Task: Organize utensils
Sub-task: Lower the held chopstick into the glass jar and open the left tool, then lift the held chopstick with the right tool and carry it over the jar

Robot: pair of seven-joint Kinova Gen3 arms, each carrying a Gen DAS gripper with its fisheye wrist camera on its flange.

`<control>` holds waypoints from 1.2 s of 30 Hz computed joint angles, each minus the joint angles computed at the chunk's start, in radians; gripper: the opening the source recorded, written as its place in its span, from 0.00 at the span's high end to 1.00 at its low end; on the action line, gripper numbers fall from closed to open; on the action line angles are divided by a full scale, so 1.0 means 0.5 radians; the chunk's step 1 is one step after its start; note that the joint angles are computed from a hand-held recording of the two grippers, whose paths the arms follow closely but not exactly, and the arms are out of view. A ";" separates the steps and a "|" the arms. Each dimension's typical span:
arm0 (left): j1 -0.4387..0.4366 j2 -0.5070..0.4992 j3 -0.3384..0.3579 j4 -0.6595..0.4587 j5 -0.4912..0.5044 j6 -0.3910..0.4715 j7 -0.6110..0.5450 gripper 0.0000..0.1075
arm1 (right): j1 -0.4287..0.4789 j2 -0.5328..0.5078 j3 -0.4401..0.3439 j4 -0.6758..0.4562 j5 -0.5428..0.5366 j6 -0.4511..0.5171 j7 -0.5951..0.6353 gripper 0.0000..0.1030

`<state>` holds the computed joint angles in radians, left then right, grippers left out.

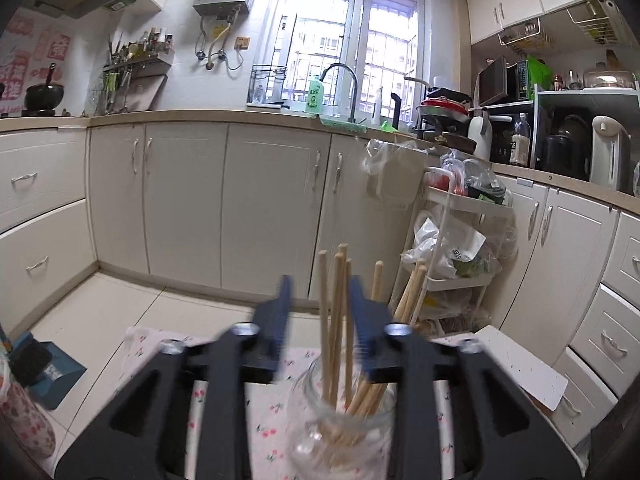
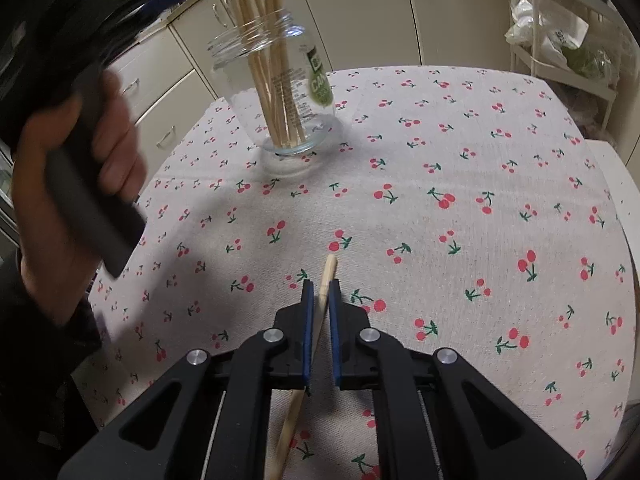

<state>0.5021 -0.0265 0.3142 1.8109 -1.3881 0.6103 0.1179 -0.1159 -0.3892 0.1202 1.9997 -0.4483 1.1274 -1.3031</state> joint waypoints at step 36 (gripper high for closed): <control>-0.629 -0.646 0.132 0.716 1.481 -0.499 -0.502 0.23 | 0.265 0.091 -0.316 -0.447 0.063 0.113 -0.074 0.65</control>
